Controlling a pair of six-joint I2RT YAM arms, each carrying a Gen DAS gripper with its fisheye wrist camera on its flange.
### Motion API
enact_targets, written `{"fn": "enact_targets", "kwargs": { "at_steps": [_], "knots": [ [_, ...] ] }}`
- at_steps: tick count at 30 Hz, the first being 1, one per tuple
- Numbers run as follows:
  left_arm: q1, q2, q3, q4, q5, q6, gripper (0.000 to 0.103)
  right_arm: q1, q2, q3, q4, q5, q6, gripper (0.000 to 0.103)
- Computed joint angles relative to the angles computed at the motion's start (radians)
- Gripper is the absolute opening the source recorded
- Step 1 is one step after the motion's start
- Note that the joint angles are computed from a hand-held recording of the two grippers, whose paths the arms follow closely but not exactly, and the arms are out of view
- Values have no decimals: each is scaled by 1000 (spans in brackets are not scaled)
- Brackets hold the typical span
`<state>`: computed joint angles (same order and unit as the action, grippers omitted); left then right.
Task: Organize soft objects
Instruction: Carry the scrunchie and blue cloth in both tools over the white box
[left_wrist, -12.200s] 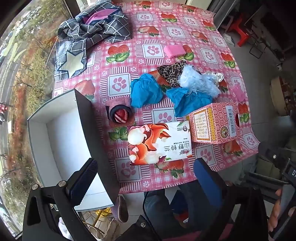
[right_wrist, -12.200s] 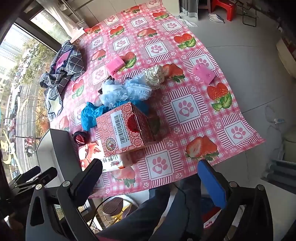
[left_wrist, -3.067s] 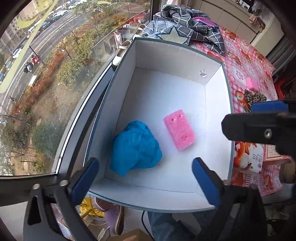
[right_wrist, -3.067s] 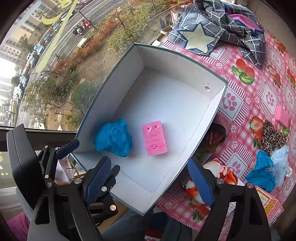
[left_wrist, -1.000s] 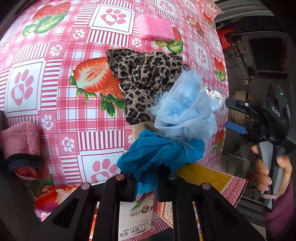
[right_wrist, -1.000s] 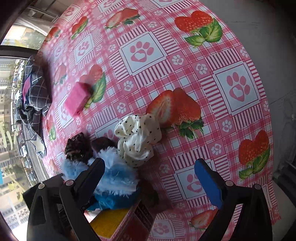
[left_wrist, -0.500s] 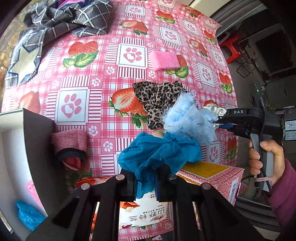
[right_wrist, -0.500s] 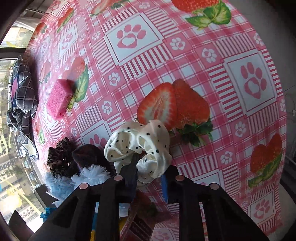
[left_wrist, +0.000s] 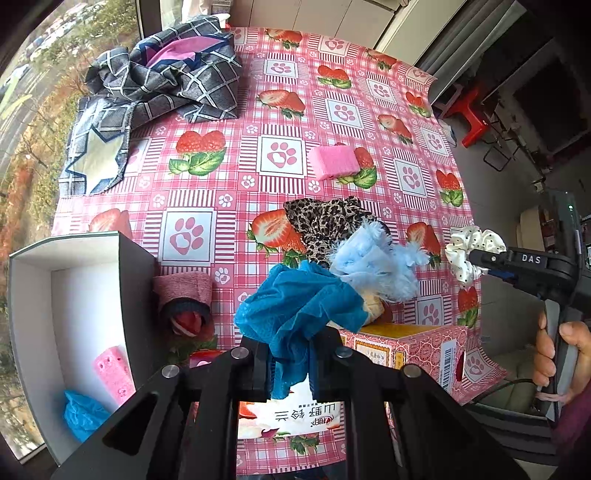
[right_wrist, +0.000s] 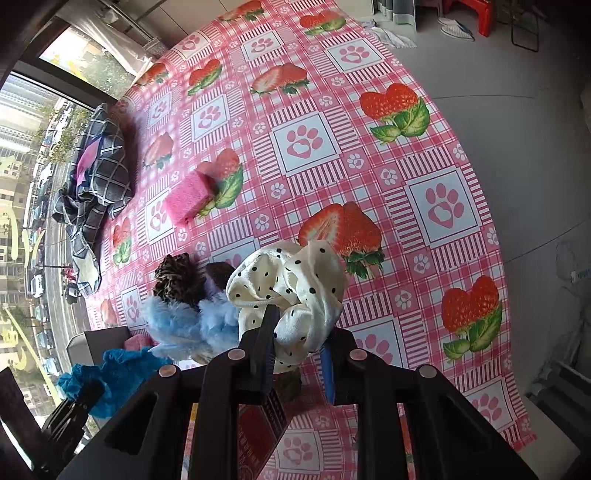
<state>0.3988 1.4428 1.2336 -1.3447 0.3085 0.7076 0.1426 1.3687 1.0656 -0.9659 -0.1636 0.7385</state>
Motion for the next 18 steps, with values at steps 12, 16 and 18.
{"fn": "enact_targets", "kwargs": {
  "at_steps": [12, 16, 18],
  "knots": [
    [96, -109, 52, -76, -14, 123, 15, 312, -53, 164, -137, 171, 145, 22],
    [144, -117, 89, -134, 6, 187, 15, 423, -54, 221, -182, 234, 202, 22],
    [174, -116, 108, -160, 18, 218, 15, 471, -53, 241, -198, 254, 230, 22]
  ]
}}
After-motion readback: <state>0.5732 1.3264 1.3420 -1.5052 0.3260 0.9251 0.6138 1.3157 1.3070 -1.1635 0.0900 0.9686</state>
